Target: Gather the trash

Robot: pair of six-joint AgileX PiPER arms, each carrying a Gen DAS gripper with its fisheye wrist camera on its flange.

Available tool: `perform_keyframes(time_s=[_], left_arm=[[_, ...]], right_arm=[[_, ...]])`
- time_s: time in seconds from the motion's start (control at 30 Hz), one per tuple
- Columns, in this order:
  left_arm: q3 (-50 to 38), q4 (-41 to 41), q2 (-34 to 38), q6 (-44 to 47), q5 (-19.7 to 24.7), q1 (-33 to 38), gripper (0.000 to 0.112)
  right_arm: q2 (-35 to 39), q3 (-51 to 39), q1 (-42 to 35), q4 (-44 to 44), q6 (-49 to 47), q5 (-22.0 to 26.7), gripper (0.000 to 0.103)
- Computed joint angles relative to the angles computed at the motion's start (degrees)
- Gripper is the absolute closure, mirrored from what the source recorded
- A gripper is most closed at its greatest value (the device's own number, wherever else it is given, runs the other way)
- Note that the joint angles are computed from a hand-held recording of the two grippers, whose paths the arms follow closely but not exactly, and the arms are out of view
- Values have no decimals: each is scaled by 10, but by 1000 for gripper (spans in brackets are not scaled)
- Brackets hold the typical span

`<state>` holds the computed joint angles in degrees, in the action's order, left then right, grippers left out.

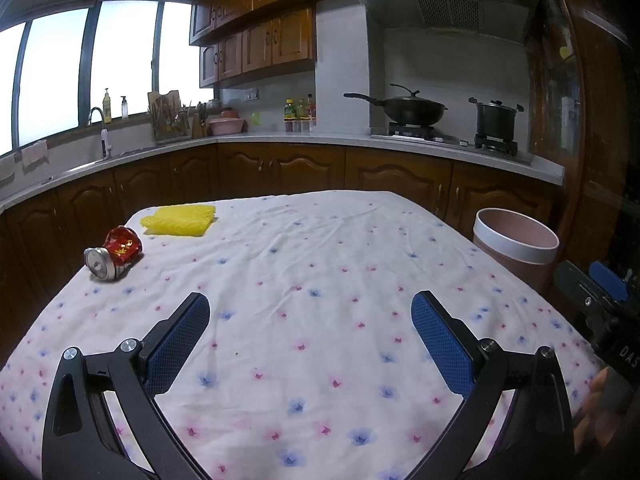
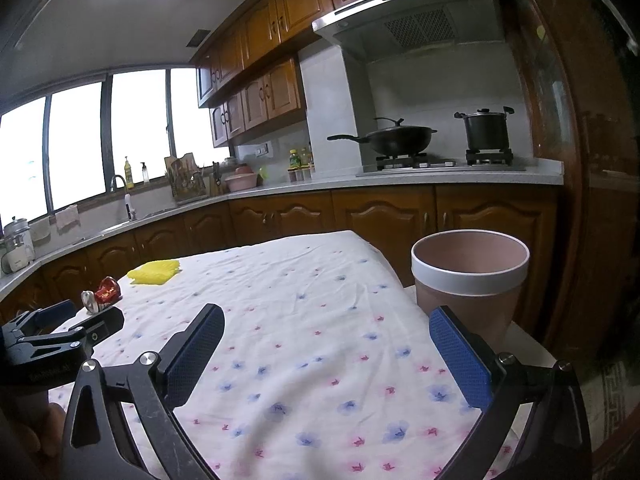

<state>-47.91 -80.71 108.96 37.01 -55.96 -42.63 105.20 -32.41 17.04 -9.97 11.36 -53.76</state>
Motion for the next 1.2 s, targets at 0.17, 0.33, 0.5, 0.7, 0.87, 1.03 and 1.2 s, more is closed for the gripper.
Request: perform_keyframes(time_s=[0.17, 0.33, 0.5, 0.7, 0.87, 1.03, 1.2], left_arm=[[-1, 1, -2, 3, 3, 1, 9], [-1, 1, -2, 3, 4, 1, 9], [0, 4, -3, 3, 5, 3, 9], [-1, 3, -2, 3, 6, 2, 9], [-5, 8, -3, 8, 13, 10, 9], [-7, 13, -3, 11, 20, 19, 9], [-8, 12, -2, 13, 21, 19, 9]], right_arm=[[0, 1, 1, 3, -2, 0, 0], [-1, 1, 1, 2, -2, 1, 0], [-2, 0, 4, 1, 0, 4, 0], [-3, 1, 8, 5, 1, 4, 0], [-3, -1, 9, 5, 0, 8, 0], [-7, -6, 13, 5, 2, 19, 0], [-7, -11, 11, 0, 7, 23, 0]])
